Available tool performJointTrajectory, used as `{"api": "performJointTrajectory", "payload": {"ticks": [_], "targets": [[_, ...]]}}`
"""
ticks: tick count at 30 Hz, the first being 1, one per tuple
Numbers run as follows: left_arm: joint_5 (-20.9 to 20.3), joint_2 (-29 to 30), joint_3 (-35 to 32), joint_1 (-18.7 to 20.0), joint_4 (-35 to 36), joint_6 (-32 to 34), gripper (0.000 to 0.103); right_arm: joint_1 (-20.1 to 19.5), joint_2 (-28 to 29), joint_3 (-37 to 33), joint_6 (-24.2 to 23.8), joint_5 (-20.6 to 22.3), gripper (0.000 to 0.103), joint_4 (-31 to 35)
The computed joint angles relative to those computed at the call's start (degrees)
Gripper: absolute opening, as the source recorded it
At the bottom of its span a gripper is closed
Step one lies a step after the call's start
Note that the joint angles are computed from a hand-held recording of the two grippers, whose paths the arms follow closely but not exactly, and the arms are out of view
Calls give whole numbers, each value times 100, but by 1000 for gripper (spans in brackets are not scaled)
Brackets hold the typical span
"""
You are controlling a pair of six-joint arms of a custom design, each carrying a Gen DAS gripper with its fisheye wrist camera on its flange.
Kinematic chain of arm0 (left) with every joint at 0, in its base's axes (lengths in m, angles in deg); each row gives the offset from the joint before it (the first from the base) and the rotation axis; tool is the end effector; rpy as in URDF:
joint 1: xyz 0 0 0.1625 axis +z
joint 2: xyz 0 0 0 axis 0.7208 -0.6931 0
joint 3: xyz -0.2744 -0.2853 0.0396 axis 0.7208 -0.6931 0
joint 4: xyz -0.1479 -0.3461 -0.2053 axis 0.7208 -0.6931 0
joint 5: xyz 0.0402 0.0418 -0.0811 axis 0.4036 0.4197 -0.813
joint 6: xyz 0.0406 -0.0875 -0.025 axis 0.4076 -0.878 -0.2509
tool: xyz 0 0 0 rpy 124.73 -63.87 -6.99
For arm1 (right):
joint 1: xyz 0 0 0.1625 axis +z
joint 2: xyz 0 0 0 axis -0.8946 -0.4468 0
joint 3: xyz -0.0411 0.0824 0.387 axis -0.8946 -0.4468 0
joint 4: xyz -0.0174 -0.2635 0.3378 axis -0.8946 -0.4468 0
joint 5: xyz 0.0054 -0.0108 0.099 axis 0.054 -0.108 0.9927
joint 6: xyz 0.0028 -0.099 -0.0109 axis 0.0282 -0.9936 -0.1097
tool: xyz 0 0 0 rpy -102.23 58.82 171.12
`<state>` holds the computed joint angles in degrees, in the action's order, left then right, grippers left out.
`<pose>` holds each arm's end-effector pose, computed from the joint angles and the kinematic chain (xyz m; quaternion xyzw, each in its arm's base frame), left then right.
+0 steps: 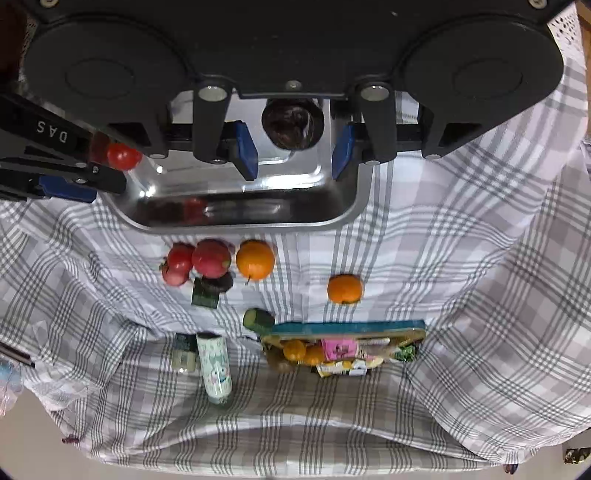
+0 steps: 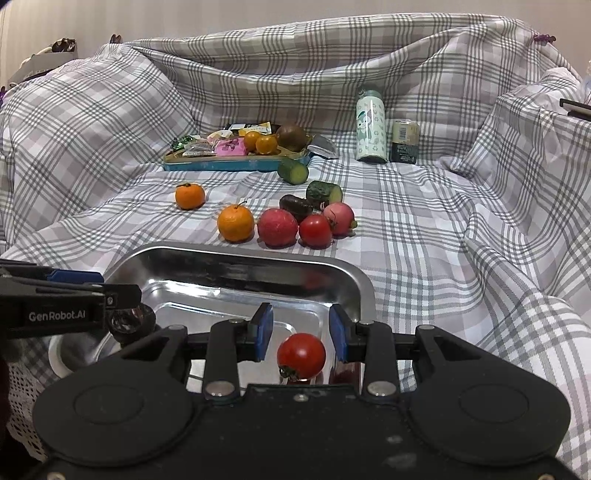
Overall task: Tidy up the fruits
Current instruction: 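Lower the plum and tomato into the steel tray and open both tools, then grasp the orange with the left tool while the right tool grasps the red radish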
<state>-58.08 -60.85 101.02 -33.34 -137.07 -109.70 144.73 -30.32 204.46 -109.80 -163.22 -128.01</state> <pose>-0.2996 -0.2907 0.0487 0.1390 0.8465 -0.3985 0.3245 0.0748 -0.2997 0.2453 0.2708 -0.8600 0.3479 0.2570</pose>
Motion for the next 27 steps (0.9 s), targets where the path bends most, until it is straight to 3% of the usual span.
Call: {"api": "performJointTrajectory", "payload": {"ticks": [7,15,27], "targets": [[108,-15,-141,182,-362,429,52,170,140,-280,177,-109,35,65],[333,316,-446,522,-1016,1437,52,333,694,-793,322,-203,36,-88],[208,948,-864,1004,-1954,2793,52,355,1559,-1365,266,-322,36,-306]]}}
